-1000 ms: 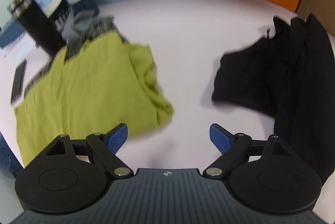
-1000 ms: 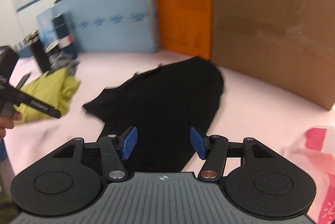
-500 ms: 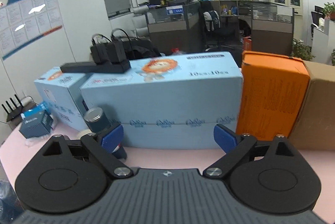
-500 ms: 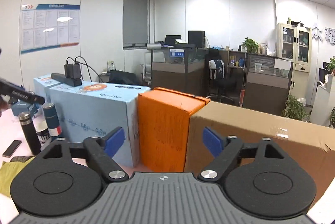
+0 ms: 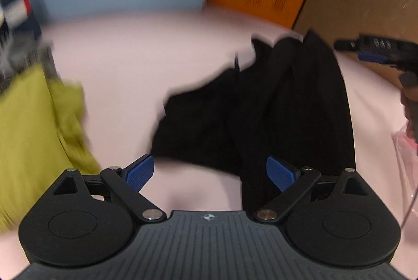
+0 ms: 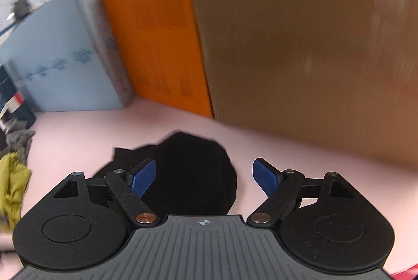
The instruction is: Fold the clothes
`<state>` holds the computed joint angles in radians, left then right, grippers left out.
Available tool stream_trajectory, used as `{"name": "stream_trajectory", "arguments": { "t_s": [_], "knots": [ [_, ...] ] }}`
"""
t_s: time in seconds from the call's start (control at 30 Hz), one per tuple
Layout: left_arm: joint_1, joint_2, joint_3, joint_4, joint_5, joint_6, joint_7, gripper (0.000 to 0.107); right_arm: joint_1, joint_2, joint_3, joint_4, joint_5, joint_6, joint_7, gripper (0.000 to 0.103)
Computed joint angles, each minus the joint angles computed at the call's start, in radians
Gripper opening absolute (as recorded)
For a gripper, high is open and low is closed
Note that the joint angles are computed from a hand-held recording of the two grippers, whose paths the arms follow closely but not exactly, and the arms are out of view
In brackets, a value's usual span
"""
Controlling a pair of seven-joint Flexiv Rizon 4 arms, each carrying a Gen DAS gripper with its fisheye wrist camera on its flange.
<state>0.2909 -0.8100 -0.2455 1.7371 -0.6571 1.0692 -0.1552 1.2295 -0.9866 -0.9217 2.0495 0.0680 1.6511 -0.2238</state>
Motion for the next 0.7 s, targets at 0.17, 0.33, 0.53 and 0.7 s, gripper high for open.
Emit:
{"name": "stream_trajectory", "arguments": {
  "t_s": [0.17,0.33,0.53,0.7],
  "knots": [
    [-0.048,-0.023,0.078,-0.034,0.076,-0.047,-0.107,0.093,-0.143,-0.019,0.148,-0.079,0.049,0.08,0.082,0.01],
    [-0.06,-0.051,0.096,-0.073,0.109,-0.019,-0.189,0.093,-0.179,-0.041,0.247,-0.045,0.19,0.536,0.019,0.003],
    [-0.041,-0.061,0.099,-0.079,0.148,0.034,-0.241,0.093,-0.248,0.108,0.444,0.139,-0.041,1.013,-0.114,0.003],
    [-0.021,-0.057,0.098,-0.079,0.162,0.054,-0.279,0.093,-0.329,0.26,0.593,0.356,-0.515,0.927,-0.191,0.006]
  ]
}}
